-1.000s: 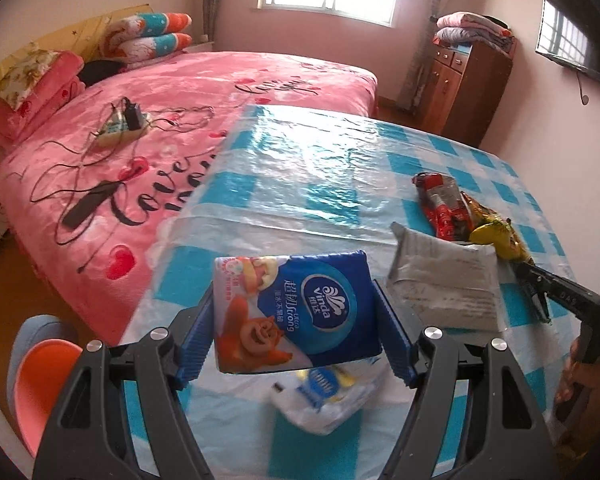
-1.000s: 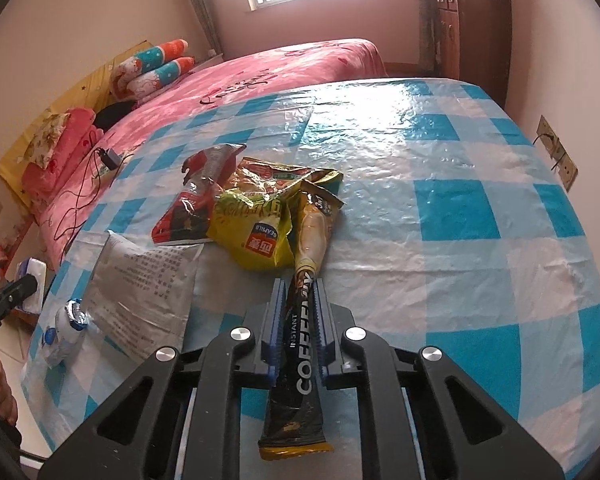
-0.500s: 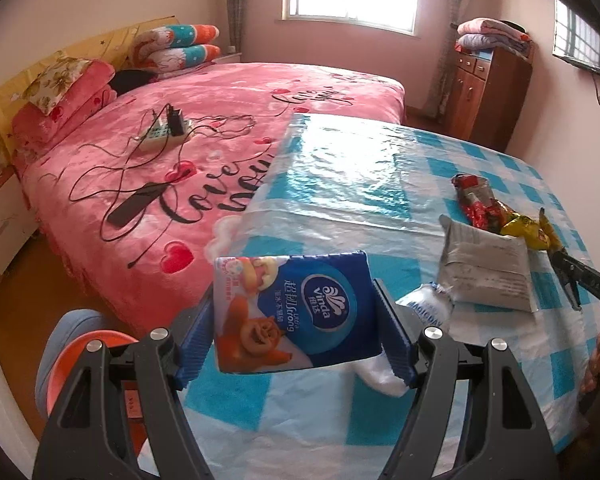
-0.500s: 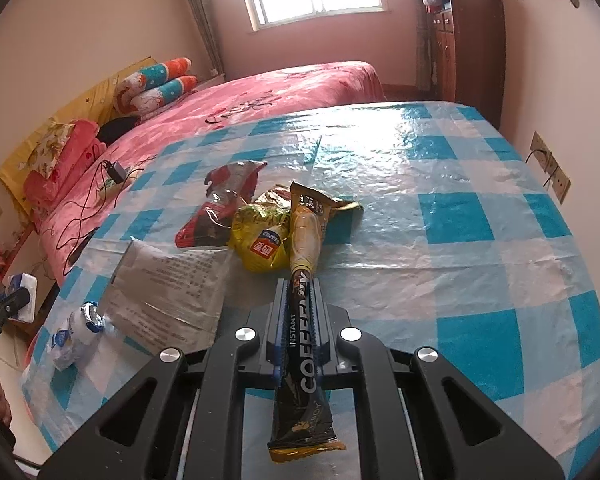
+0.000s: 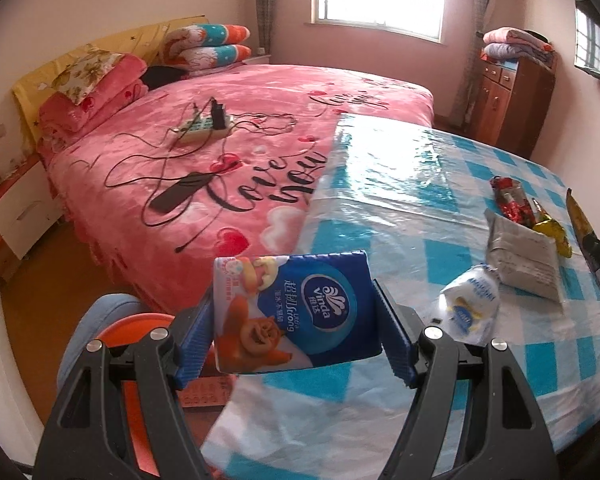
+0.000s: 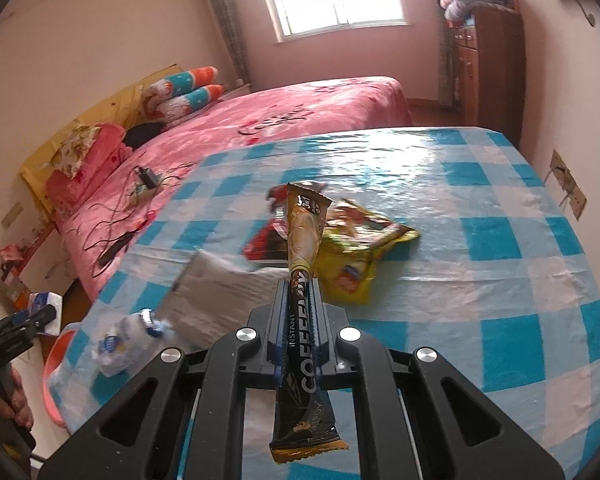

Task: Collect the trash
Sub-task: 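Carry tissue pack and coffee stick over the orange bucket and open both tools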

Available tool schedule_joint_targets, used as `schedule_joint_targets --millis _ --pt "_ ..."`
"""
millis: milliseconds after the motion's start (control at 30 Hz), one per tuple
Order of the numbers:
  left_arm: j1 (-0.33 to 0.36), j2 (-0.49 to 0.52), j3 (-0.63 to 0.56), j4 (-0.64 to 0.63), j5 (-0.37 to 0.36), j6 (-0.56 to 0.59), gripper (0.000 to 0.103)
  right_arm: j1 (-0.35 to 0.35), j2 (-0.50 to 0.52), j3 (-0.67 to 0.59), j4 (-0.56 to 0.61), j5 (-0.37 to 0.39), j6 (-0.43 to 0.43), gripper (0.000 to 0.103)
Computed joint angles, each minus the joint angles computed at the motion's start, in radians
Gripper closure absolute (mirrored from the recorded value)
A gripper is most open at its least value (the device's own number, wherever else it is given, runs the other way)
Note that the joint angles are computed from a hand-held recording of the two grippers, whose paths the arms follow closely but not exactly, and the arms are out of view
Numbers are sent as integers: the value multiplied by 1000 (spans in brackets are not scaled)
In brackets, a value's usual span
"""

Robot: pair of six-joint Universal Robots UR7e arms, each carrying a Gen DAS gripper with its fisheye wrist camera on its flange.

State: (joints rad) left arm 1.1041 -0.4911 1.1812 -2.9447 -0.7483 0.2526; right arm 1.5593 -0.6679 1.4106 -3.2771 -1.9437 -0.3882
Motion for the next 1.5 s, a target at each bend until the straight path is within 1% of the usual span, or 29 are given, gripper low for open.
schedule_joint_targets --millis 233,300,367,633,900,1067,1300,1500 --pt "18 -37 49 -31 21 -7 30 32 14 -19 76 56 6 93" --pt "23 -47 64 -43 27 -6 30 41 20 -33 122 91 21 93" --pt "27 -58 80 -61 38 -3 30 53 32 -50 158 108 23 92" --pt "49 -91 122 -106 79 -1 30 104 105 -135 319 177 5 93" --pt "74 -127 171 -130 128 -24 30 163 213 -276 517 248 -21 93" --pt "89 -138 190 -151 165 -22 30 188 280 -372 641 288 -27 93" --pt "111 -149 207 -161 208 -38 30 215 381 -515 804 315 -36 93" --pt "127 -150 207 -139 240 -63 29 226 442 -595 892 323 -37 92"
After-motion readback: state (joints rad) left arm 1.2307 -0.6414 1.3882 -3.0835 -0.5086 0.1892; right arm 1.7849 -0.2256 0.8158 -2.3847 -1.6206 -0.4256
